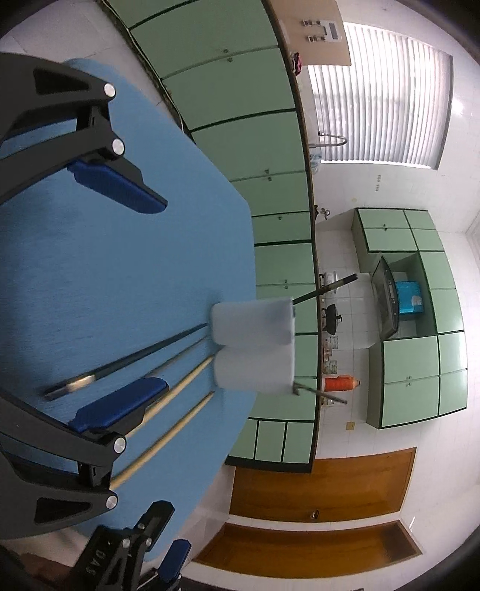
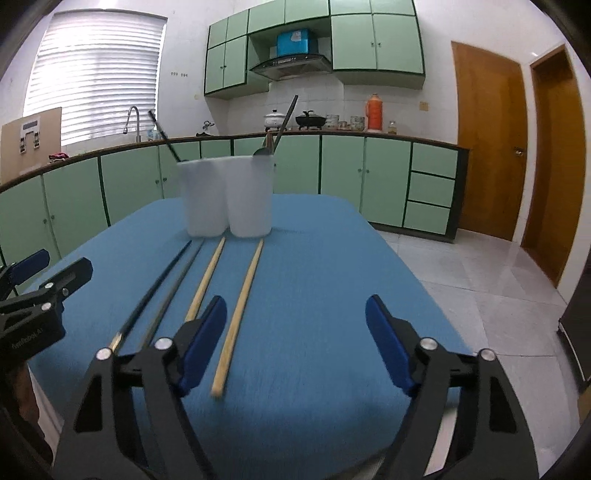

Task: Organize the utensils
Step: 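Move both grippers back toward the remaining chopsticks on the cloth, then grasp a wooden chopstick with the right gripper while the left grasps a dark chopstick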

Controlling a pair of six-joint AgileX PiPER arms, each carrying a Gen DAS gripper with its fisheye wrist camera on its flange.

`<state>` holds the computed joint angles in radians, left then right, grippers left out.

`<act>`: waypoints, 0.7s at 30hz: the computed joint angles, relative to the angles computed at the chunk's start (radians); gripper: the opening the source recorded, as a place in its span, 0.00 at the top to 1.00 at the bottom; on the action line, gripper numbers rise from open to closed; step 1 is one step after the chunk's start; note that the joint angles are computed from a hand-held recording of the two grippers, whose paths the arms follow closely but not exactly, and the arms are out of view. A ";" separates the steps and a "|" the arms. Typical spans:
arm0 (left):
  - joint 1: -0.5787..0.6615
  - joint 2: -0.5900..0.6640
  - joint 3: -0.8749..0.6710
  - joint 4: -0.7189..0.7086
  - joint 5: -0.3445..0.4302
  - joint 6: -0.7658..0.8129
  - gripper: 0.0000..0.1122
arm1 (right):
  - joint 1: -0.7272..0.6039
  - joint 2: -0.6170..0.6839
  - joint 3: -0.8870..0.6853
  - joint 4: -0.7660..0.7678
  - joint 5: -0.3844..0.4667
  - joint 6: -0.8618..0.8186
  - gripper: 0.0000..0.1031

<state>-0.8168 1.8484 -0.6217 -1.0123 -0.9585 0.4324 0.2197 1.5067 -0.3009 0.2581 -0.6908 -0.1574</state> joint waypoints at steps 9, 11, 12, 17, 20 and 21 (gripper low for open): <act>-0.069 0.045 0.083 -0.015 -0.100 -0.146 0.27 | 0.124 0.104 0.095 0.047 -0.224 0.038 0.60; -0.084 0.054 0.091 -0.030 -0.117 -0.163 0.30 | 0.144 0.127 0.094 0.048 -0.244 0.055 0.69; -0.085 0.057 0.096 -0.029 -0.118 -0.174 0.30 | 0.151 0.129 0.091 0.052 -0.245 0.055 0.70; -0.094 0.075 0.114 -0.024 -0.142 -0.233 0.31 | 0.259 0.193 0.100 0.177 -0.351 0.014 0.81; -0.106 0.090 0.117 -0.026 -0.156 -0.248 0.31 | 0.298 0.226 0.101 0.221 -0.394 0.018 0.85; -0.107 0.093 0.121 -0.022 -0.160 -0.255 0.31 | 0.308 0.240 0.096 0.236 -0.403 0.019 0.86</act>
